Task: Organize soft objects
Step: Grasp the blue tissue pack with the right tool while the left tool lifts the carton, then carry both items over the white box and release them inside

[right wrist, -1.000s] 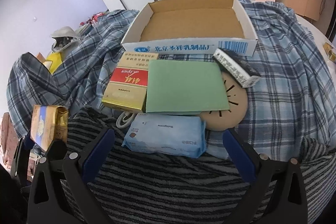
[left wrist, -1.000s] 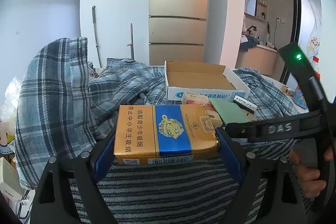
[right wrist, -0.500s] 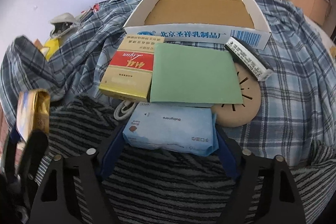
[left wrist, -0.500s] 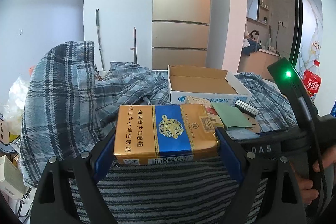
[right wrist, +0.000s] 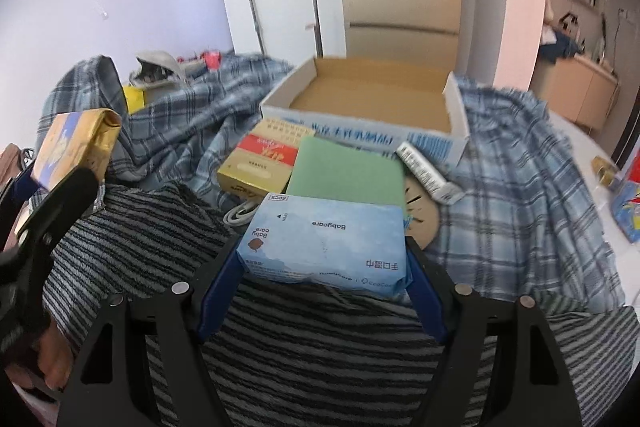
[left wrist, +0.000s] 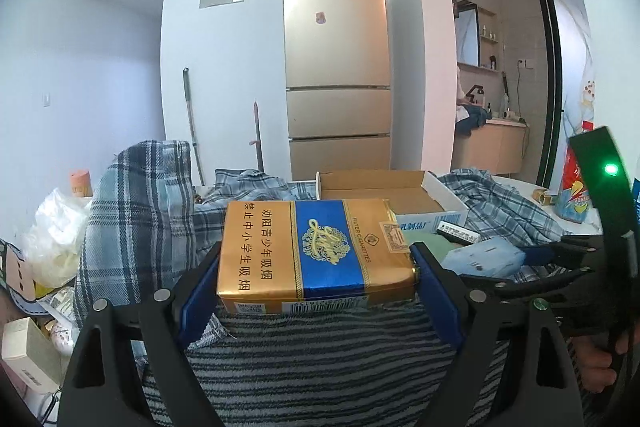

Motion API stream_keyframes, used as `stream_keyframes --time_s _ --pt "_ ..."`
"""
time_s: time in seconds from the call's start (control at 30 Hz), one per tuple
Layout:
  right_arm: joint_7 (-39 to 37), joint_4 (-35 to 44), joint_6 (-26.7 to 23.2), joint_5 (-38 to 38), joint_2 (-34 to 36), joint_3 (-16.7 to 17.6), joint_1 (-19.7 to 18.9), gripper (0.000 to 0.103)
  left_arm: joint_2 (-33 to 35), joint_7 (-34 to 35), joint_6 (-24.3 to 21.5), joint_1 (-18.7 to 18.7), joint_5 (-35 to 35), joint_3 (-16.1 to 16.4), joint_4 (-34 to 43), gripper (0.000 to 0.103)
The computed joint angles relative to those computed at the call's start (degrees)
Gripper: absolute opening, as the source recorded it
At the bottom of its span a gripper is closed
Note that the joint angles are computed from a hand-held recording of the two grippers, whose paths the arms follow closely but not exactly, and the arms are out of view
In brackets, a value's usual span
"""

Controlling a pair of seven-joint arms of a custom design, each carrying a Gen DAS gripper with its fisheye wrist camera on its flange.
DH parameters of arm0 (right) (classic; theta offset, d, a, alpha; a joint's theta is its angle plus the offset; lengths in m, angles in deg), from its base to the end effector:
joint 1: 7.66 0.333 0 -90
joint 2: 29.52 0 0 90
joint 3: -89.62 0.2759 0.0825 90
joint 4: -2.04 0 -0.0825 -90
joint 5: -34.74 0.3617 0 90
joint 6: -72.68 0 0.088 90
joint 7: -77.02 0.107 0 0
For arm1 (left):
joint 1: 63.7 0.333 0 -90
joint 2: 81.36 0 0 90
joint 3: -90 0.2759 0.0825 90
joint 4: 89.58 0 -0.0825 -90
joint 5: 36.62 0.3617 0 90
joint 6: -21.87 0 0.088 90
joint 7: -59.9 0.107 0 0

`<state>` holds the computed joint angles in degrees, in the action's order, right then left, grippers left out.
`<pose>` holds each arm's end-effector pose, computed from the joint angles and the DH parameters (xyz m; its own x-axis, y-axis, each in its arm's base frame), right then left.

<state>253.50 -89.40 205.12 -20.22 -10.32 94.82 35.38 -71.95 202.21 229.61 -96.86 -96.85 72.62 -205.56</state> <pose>0.4570 0.4772 0.4576 -0.1068 -0.9915 -0.0737 -0.6435 0.1254 -0.7551 0.4408 -0.3472 0.4685 -0.4433 -0.8962 -0.0166 -0.2954 0.1635 -0.9413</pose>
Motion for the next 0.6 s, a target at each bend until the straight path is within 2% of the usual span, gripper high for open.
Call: stream_keyframes --time_s 0.1,0.17,0.5,0.6 --pt "3.3 -1.9 -0.8 -4.3 -1.8 -0.4 1.2 0.075 -0.8 -3.2 -0.3 0.9 3.0 -0.4 -1.4 0.09" --pt "5.2 -3.2 -0.4 -6.1 -2.9 -0.1 1.1 0.075 -0.5 2.9 0.2 -1.0 -2.7 0.6 0.7 0.09" --pt "9.8 -5.2 -3.0 -15.3 -7.2 1.9 0.3 0.075 -2.6 8.4 0.1 -0.4 -4.5 -1.2 3.3 0.09" --pt "10.2 -4.9 -3.5 -17.4 -8.2 2.4 -0.4 0.075 -1.7 12.4 -0.1 -1.0 -7.1 -1.2 7.1 0.09"
